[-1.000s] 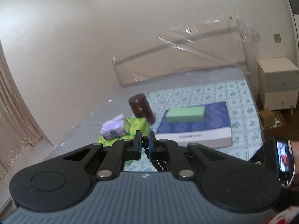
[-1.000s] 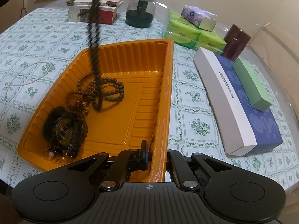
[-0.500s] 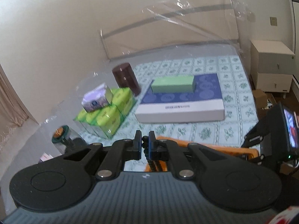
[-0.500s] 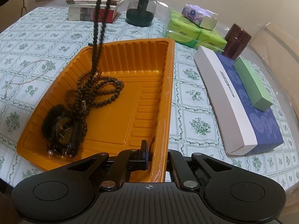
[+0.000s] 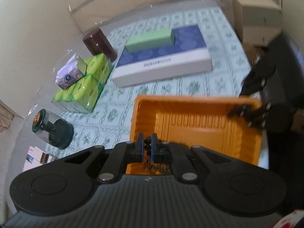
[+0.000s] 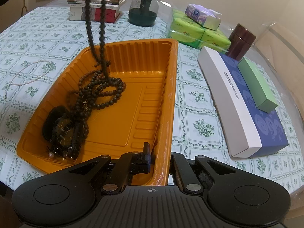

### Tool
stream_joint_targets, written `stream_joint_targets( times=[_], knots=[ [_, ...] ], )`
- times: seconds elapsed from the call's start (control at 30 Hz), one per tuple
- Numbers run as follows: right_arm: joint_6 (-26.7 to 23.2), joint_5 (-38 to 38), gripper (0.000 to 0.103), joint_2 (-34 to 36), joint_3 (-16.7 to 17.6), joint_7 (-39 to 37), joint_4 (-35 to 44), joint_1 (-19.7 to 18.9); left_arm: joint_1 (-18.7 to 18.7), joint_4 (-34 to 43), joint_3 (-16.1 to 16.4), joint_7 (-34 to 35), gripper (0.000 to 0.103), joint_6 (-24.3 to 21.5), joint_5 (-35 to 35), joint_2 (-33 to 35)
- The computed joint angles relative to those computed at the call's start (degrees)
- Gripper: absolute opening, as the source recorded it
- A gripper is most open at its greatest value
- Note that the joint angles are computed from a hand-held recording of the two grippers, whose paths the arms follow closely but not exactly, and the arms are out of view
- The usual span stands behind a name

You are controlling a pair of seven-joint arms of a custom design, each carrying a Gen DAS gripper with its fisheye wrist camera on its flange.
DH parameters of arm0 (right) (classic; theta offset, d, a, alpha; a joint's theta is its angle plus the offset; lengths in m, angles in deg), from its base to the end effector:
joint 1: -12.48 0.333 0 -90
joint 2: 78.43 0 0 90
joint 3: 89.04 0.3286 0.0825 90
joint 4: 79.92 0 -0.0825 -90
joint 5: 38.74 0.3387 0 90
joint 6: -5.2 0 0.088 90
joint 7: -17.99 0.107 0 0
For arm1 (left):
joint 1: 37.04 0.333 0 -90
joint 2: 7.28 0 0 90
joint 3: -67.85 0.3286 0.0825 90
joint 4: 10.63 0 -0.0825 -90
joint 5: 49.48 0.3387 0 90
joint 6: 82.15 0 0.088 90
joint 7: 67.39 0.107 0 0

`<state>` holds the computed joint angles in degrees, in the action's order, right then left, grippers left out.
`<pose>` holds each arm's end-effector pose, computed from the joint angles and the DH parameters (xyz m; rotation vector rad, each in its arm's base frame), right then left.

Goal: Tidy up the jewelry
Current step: 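Lower the bead necklace into the tray and open the left tool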

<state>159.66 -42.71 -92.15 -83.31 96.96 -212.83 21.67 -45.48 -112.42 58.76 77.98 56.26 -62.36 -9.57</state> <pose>0.4546 0.1272 0.5414 -2.3021 1.3491 -0.6496 0.5262 -0.1695 0.6620 -0.5216 2.4952 -0.6270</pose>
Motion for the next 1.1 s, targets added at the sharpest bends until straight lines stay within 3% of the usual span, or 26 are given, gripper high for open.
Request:
stream_joint_targets(
  times=[0.8, 1.1],
  knots=[
    [0.1, -0.1, 0.004, 0.2, -0.1, 0.1, -0.1, 0.0, 0.5, -1.2, -0.6, 1.2, 0.006, -1.5, 1.1, 1.7],
    [0.0, 0.0, 0.004, 0.3, -0.2, 0.0, -0.1, -0.1, 1.3, -1.6, 0.0, -0.4, 0.016, -0.2, -3.7, 1.1]
  ],
)
